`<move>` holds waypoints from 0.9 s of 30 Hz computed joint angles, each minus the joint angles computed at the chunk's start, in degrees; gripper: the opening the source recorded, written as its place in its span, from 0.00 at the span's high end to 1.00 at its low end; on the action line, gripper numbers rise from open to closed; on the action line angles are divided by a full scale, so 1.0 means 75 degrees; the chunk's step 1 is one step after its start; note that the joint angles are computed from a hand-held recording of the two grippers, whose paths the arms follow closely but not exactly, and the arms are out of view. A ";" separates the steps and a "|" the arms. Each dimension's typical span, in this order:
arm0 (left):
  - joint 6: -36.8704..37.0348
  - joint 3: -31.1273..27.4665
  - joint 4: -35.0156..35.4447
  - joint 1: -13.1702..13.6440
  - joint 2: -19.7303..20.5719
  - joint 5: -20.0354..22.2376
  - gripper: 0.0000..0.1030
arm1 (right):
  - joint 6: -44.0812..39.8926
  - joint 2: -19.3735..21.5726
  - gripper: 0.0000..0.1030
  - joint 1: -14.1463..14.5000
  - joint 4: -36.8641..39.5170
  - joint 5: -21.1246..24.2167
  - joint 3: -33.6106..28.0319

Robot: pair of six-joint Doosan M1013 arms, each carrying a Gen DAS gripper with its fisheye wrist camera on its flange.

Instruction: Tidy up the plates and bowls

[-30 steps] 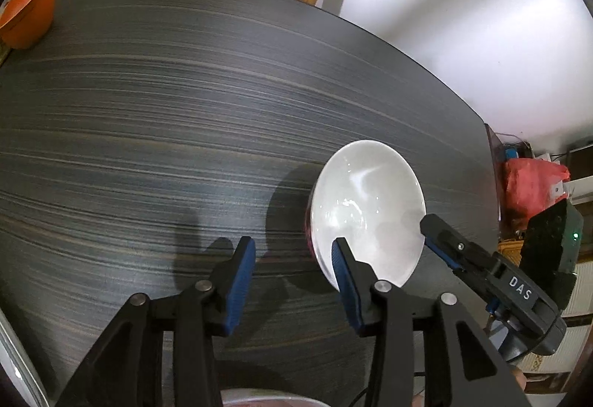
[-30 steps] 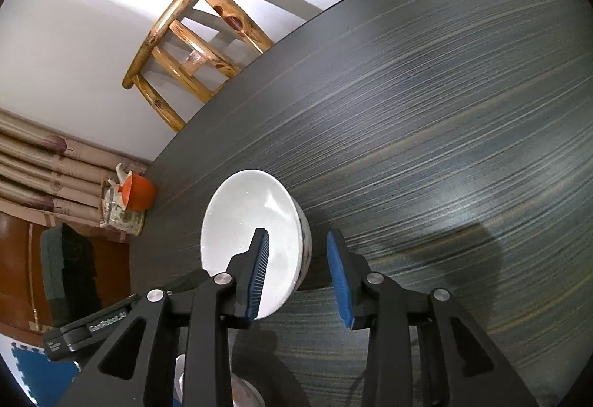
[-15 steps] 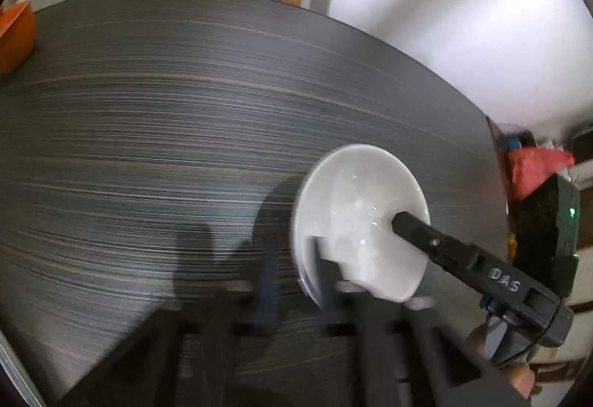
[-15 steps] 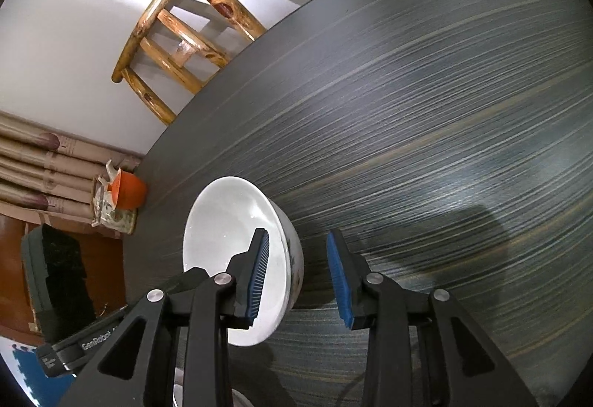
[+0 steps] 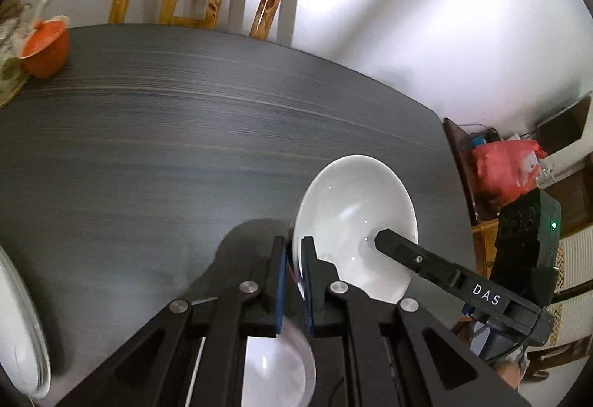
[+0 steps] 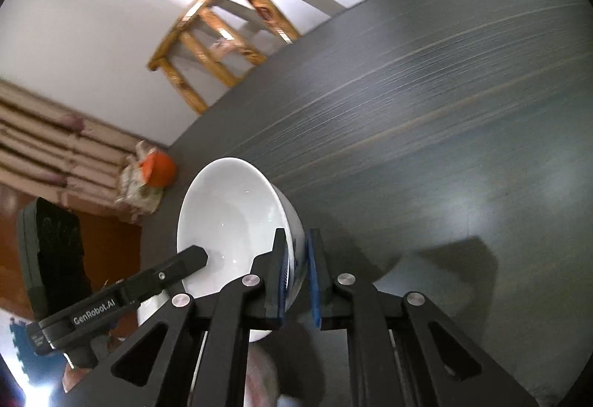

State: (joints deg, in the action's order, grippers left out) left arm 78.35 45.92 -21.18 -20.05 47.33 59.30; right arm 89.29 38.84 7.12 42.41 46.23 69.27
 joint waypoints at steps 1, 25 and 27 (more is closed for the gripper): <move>0.0018 0.0347 -0.0013 0.0002 -0.0219 -0.0184 0.93 | -0.0096 -0.0110 0.89 0.0014 0.0088 -0.0031 0.0131; -0.0298 0.3420 0.0529 0.0061 -0.1750 -0.1540 0.93 | -0.0207 -0.0989 0.87 0.0813 -0.0184 -0.0012 0.1456; -0.0295 0.3408 0.0502 0.0074 -0.1719 -0.1491 0.93 | -0.0135 -0.0968 0.87 0.0847 -0.0300 -0.0022 0.1426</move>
State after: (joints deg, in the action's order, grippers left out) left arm 76.14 71.48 -17.42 -19.50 34.44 48.11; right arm 88.28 31.58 13.47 40.17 46.07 79.96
